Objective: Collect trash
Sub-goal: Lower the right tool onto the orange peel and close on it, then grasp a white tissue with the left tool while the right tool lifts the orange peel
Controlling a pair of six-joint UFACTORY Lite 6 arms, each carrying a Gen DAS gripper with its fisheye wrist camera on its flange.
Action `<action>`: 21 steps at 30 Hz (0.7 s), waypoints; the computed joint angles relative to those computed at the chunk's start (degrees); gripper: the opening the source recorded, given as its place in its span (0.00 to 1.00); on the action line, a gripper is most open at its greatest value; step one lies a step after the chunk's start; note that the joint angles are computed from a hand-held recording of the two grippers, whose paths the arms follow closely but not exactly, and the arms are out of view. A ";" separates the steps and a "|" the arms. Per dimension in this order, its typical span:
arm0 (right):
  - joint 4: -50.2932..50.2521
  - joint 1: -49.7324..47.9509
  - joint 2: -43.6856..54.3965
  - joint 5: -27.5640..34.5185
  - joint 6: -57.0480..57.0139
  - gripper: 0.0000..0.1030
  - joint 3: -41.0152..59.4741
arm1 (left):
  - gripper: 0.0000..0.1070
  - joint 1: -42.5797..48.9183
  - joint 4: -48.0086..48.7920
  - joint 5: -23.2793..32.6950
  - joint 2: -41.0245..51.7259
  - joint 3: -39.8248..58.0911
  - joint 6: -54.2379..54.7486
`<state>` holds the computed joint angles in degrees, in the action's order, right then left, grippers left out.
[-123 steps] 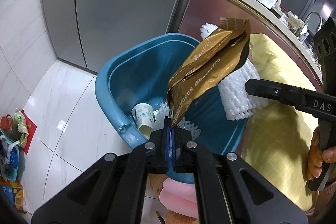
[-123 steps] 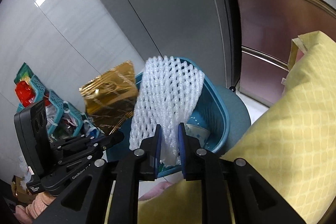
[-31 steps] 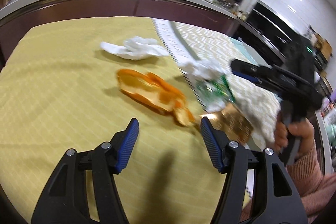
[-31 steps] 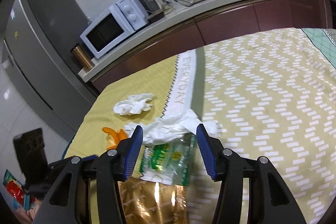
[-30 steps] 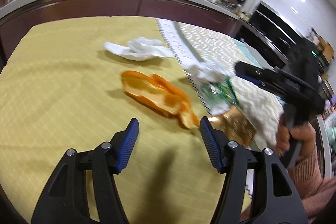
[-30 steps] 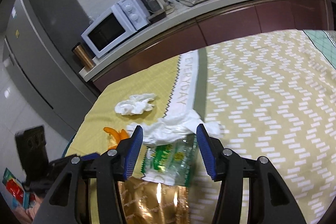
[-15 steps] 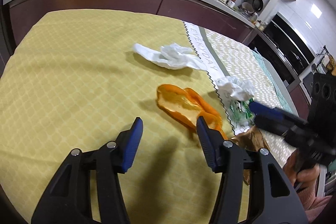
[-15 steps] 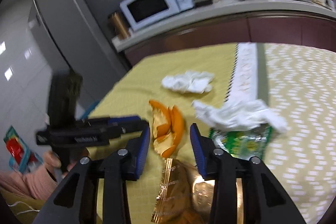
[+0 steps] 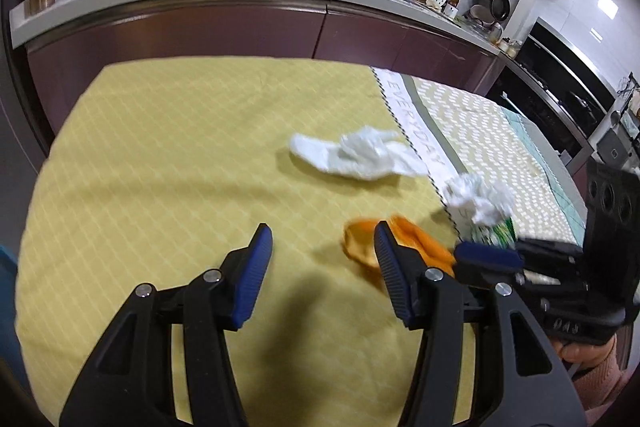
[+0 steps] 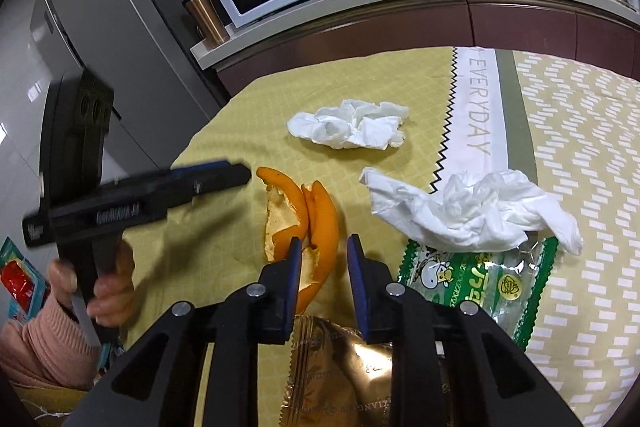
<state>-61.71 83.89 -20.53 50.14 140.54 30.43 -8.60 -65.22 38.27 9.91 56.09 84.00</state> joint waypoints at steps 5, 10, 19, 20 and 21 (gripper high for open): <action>-0.76 -2.69 0.19 -2.99 -0.20 0.21 -0.75 | 0.50 -2.39 4.68 2.14 8.29 11.71 -7.69; -1.90 -4.26 0.53 -5.55 0.01 0.21 -1.15 | 0.59 -5.47 8.34 5.10 17.77 23.50 -14.74; -3.60 -4.68 -0.27 -6.25 1.34 0.11 -2.03 | 0.33 -10.14 11.41 4.14 25.21 30.85 -21.63; -3.55 -4.11 -0.54 -5.69 1.75 0.11 -2.22 | 0.30 -10.00 11.12 4.69 25.60 31.27 -21.56; -3.24 -3.07 -0.89 -4.71 2.18 0.11 -2.42 | 0.23 -9.97 10.90 5.09 25.74 31.48 -21.64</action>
